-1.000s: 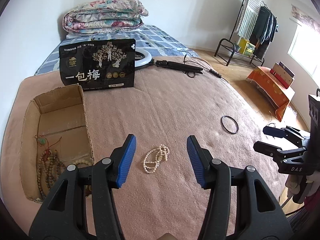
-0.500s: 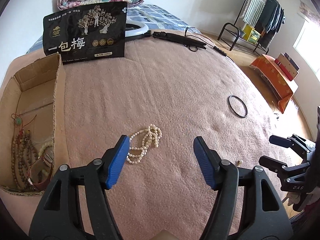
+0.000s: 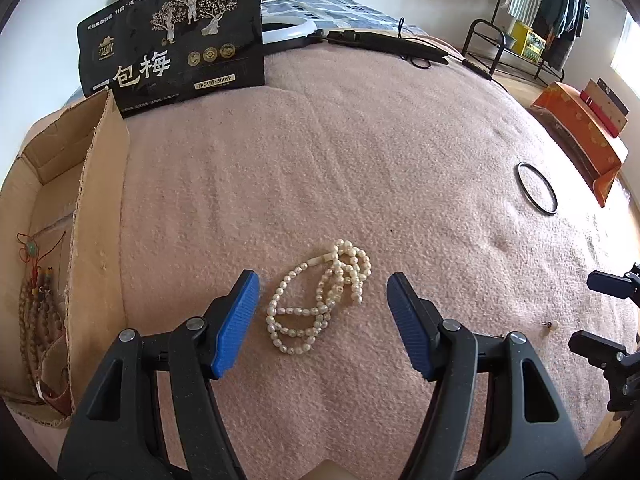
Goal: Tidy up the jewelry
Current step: 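Move both tools back toward the pearl necklace on the bed, then close the right tool on a pearl earring while the left tool grasps the pearl necklace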
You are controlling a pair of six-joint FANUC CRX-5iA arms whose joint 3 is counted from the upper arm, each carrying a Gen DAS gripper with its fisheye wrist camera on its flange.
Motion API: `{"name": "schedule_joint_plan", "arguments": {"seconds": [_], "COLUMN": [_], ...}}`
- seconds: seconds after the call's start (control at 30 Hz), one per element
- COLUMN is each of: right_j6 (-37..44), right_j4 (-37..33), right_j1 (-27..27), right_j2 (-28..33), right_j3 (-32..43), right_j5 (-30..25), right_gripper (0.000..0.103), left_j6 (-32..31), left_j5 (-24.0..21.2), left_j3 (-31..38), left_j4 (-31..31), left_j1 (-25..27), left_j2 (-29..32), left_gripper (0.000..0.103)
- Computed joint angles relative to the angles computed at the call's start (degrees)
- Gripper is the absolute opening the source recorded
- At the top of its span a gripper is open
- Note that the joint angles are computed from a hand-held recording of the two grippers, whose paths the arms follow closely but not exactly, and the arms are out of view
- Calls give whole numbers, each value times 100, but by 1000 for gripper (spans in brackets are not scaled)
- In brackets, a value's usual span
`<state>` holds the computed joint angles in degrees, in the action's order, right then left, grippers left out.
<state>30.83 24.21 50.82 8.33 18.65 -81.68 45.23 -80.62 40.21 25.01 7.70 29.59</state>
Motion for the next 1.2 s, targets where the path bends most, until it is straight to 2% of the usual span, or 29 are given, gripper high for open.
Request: {"name": "schedule_joint_plan", "arguments": {"seconds": [0.33, 0.57, 0.67, 0.83, 0.93, 1.0, 1.07, 1.2], "right_j6": [69, 256, 369, 477, 549, 612, 686, 723], "right_j4": [-20, -100, -125, -147, -181, -167, -152, -174], "right_j1": [34, 51, 40, 42, 50, 77, 96, 95], "right_j2": [-51, 57, 123, 190, 254, 297, 340, 371], "right_j3": [-181, -107, -31, 45, 112, 150, 199, 259], "right_j5": [163, 126, 104, 83, 11, -36, -70, -74], "right_gripper": [65, 42, 36, 27, 18, 13, 7, 7], "left_j6": [-182, -262, -294, -302, -353, -393, -394, -351], "left_j5": [203, 304, 323, 315, 359, 343, 321, 208], "left_j3": [-210, -291, -301, -286, -352, -358, -350, -274], "left_j4": [-54, -38, -17, 11, 46, 86, 112, 218], "left_j1": [-31, -34, -32, -28, -25, -20, -11, 28], "left_j2": [-52, -84, -82, -72, -106, -106, -100, -34], "left_gripper": [68, 68, 68, 53, 41, 25, 14, 6]}}
